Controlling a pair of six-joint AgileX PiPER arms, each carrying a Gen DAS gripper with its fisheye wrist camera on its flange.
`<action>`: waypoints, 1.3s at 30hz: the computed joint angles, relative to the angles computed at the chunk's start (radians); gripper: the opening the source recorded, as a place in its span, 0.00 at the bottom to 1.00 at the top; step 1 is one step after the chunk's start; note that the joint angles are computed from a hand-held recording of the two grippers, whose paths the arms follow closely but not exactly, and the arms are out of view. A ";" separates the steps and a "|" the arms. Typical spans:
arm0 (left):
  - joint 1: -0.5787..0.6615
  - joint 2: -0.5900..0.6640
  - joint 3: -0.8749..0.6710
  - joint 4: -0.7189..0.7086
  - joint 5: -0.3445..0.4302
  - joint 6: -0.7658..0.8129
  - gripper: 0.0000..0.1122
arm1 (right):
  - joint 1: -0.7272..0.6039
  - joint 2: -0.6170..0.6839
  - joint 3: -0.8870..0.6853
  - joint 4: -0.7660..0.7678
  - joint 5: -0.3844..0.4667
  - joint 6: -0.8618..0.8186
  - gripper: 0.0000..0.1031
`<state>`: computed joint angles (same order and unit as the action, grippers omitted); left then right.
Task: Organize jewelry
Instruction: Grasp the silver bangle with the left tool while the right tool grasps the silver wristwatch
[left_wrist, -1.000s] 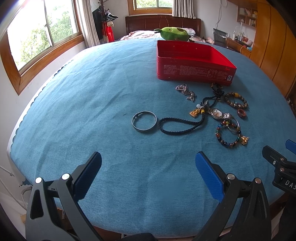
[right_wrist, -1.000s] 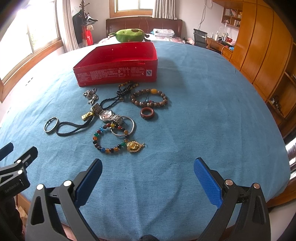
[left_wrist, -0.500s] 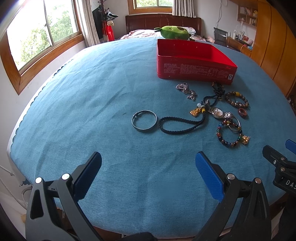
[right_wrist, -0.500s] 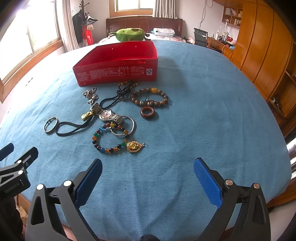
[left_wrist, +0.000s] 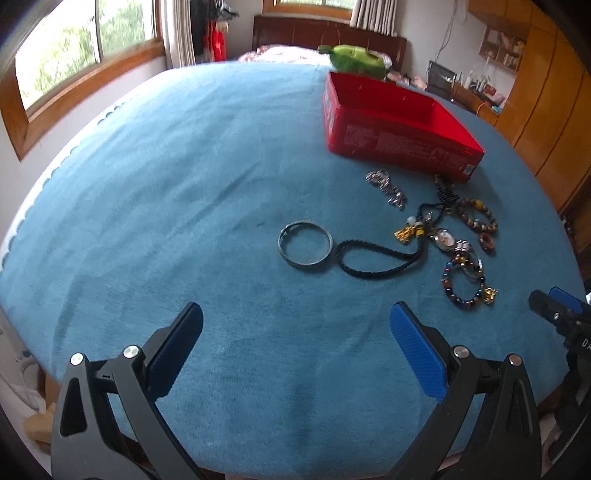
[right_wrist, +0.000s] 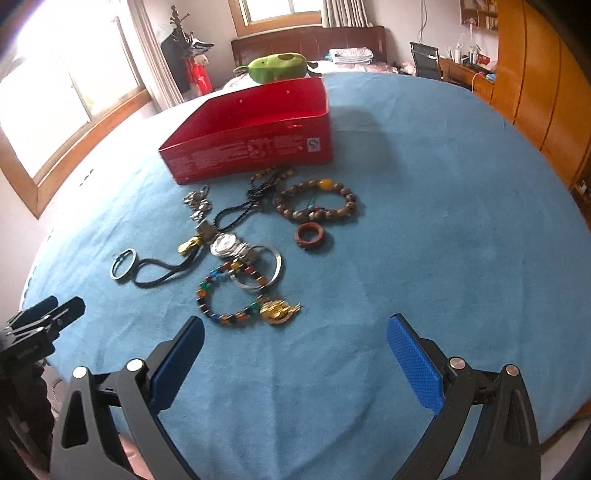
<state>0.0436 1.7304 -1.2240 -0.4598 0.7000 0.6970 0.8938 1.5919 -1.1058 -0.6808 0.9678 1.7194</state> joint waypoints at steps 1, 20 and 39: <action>-0.001 0.020 -0.025 0.014 0.013 -0.020 0.89 | -0.012 -0.011 0.017 -0.004 -0.014 0.001 0.96; -0.063 0.467 -0.670 0.203 0.334 -0.239 0.49 | -0.282 -0.021 0.074 0.191 -0.281 -0.307 0.59; -0.132 0.478 -0.671 0.186 0.355 -0.139 0.05 | -0.376 0.094 -0.033 0.385 -0.376 -0.639 0.24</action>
<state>-0.0888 2.2079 -1.8952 -0.2742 1.0550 0.5575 0.5173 1.6856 -1.1385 -0.2961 0.5920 1.0803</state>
